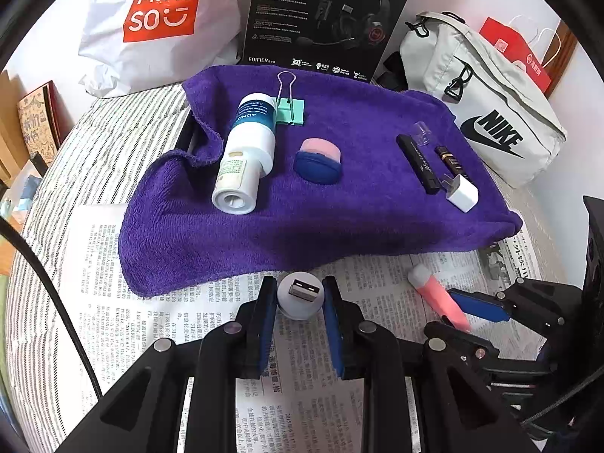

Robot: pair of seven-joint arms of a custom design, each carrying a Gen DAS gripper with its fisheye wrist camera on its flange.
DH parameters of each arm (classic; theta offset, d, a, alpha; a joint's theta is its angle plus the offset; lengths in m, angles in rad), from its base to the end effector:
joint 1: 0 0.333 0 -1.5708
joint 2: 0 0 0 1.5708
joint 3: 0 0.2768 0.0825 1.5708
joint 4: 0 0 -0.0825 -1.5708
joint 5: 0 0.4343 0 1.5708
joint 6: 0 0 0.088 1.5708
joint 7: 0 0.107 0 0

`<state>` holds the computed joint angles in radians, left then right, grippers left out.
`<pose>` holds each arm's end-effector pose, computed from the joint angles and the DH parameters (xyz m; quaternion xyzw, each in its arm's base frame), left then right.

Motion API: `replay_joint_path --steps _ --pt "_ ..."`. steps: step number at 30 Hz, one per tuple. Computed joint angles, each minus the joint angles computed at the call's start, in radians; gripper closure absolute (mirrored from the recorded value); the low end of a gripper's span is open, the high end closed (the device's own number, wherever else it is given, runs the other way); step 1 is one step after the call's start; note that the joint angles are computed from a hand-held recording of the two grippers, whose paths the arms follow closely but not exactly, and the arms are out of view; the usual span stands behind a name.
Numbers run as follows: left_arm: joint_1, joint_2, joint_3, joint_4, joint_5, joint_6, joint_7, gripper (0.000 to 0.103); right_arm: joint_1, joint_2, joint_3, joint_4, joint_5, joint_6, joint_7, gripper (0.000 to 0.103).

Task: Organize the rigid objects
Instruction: 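Close the right tool on the pink tube while the left tool holds the round charger, then carry the round charger with the left tool and pink tube with the right onto the towel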

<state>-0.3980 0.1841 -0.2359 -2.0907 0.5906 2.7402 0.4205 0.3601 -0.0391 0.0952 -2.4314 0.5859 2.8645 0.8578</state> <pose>0.5027 -0.3946 0.3147 -0.6930 0.6666 -0.2427 0.1284 0.5058 0.2133 0.2895 -0.8621 0.4323 -0.0922 0.2478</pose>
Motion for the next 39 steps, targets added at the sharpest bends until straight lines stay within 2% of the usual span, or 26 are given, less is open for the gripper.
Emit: replay_joint_path --steps 7,11,14,21,30,39 --pt "0.004 -0.001 -0.003 -0.003 -0.021 0.006 0.022 0.079 -0.003 0.002 -0.002 0.009 0.016 -0.02 -0.01 0.074" --pt "0.003 0.003 -0.005 0.0 -0.029 0.004 0.035 0.079 -0.011 -0.003 -0.003 0.009 -0.047 -0.034 0.044 0.086" --pt "0.002 0.003 -0.005 0.0 -0.032 0.007 0.04 0.079 -0.014 -0.002 -0.009 0.018 -0.01 -0.063 0.029 0.086" --pt "0.003 0.003 -0.005 0.002 -0.042 0.002 0.051 0.079 -0.012 0.004 -0.001 0.017 -0.065 -0.033 0.074 0.086" --pt "0.011 -0.047 -0.012 -0.025 -0.043 -0.024 0.075 0.079 -0.025 -0.011 -0.02 0.031 0.063 -0.101 -0.008 0.086" --pt "0.025 -0.083 -0.021 -0.035 -0.055 -0.024 0.09 0.079 -0.034 -0.063 -0.041 0.023 0.123 -0.143 -0.051 0.086"
